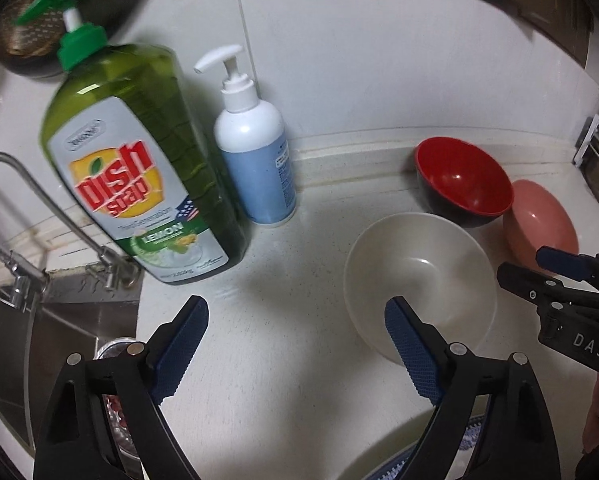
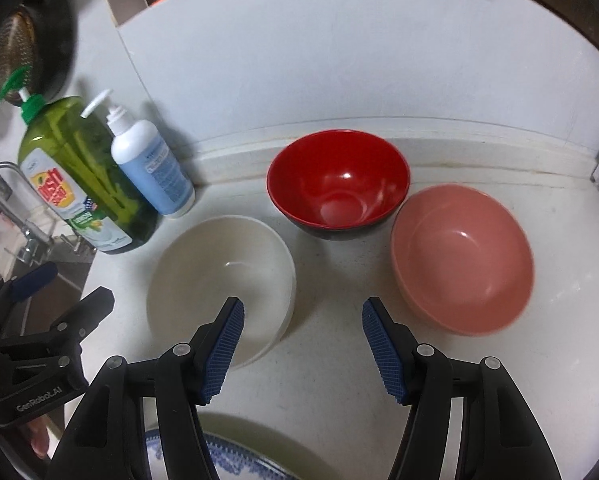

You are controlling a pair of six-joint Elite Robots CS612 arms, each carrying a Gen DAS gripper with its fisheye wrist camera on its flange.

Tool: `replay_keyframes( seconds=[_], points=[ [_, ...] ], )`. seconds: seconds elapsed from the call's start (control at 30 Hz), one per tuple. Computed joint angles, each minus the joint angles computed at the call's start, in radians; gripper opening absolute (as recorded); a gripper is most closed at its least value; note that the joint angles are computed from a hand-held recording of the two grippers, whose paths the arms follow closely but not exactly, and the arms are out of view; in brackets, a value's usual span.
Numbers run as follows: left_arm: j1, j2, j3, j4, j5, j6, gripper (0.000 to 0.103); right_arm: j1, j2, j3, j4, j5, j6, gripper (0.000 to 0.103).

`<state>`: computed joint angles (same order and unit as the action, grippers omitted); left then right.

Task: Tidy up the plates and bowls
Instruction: 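Move both grippers to the rim of the cream-white bowl, then close both grippers on the white bowl's rim and lift it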

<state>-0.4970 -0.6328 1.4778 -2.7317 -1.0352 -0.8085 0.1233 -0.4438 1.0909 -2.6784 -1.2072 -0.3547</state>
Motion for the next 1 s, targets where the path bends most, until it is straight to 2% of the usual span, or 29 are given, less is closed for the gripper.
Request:
replay_keyframes(
  seconds=[0.2,0.4,0.53,0.67,0.8,0.87,1.0],
  points=[
    [0.023,0.029,-0.044,0.025,-0.055,0.016,0.086,0.014,0.032,-0.061,0.056,-0.038,-0.001,0.061],
    [0.041,0.058,-0.088,0.052,-0.122,0.032,0.072,0.022,0.057,-0.109,0.131,-0.054,-0.006,0.051],
    [0.053,0.074,-0.110,0.058,-0.182,0.036,0.060,0.025,0.070,-0.138,0.181,-0.063,-0.004,0.045],
    [0.058,0.088,-0.130,0.056,-0.202,0.049,0.050,0.027,0.081,-0.165,0.227,-0.066,0.001,0.039],
    [0.062,0.100,-0.149,0.068,-0.223,0.067,0.034,0.026,0.091,-0.190,0.275,-0.060,0.006,0.032],
    [0.066,0.105,-0.157,0.067,-0.250,0.065,0.026,0.025,0.094,-0.198,0.295,-0.057,0.012,0.024],
    [0.076,0.114,-0.166,0.050,-0.302,0.054,0.013,0.023,0.097,-0.205,0.312,-0.041,0.019,0.016]
  ],
)
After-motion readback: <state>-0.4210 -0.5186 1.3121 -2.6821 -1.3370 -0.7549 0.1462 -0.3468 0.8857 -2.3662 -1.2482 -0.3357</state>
